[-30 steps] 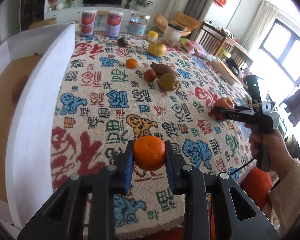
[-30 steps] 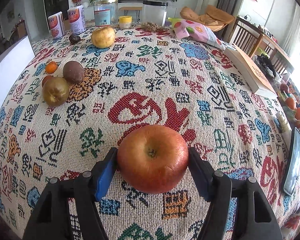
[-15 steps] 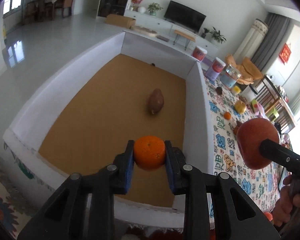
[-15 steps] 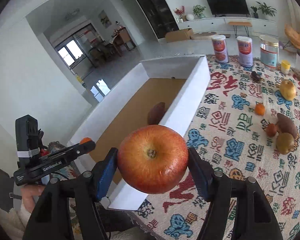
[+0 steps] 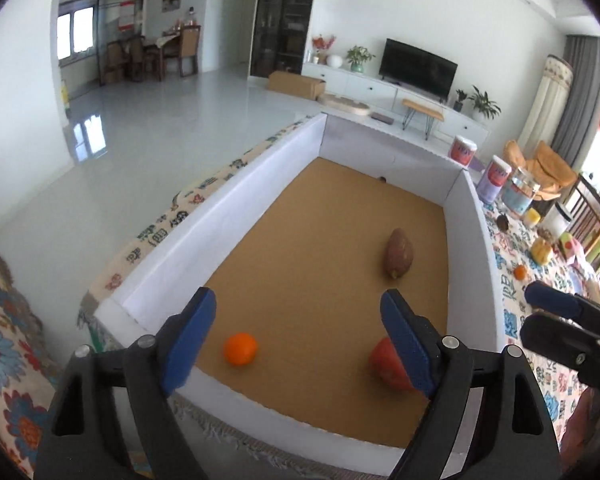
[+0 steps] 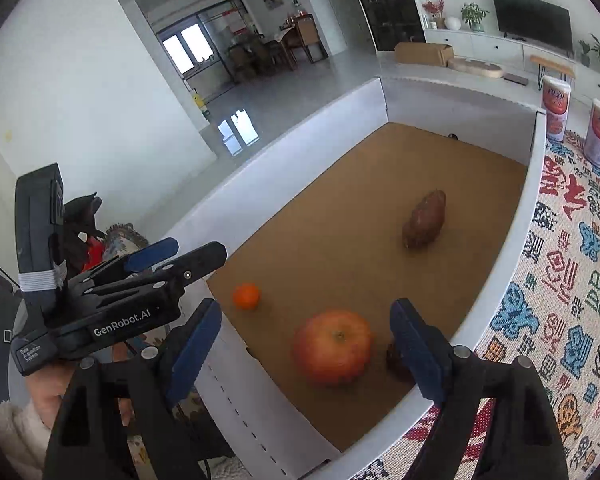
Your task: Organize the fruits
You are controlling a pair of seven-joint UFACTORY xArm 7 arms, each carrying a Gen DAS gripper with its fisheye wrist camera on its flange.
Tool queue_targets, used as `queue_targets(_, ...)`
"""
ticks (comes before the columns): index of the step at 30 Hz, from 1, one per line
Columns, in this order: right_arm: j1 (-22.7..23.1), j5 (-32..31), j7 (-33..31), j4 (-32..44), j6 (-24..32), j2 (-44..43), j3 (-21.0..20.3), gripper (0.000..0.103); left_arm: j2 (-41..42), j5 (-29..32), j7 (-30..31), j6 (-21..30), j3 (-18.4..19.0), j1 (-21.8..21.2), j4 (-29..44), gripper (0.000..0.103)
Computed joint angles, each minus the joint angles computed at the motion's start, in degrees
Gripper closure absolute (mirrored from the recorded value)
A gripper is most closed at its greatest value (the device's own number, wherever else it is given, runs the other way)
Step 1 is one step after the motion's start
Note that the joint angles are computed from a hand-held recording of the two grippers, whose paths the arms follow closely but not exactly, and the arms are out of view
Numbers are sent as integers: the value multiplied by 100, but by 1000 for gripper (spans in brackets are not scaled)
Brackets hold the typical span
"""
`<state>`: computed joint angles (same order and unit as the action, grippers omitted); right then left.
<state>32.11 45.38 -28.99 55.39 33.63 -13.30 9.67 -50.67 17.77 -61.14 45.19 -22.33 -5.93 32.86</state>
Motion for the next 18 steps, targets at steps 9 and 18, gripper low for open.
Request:
queue_targets(9, -1333, -1307, 365, -2675, -1200, -2335, -535, 0, 1799, -423, 741, -1973, -340, -1261, 817, 5)
queue_targets(18, -3888, -3139, 1205, -4554, -1650, -3367, -1129, 0, 5460, 1043, 341, -1526, -138, -2662, 3076, 5)
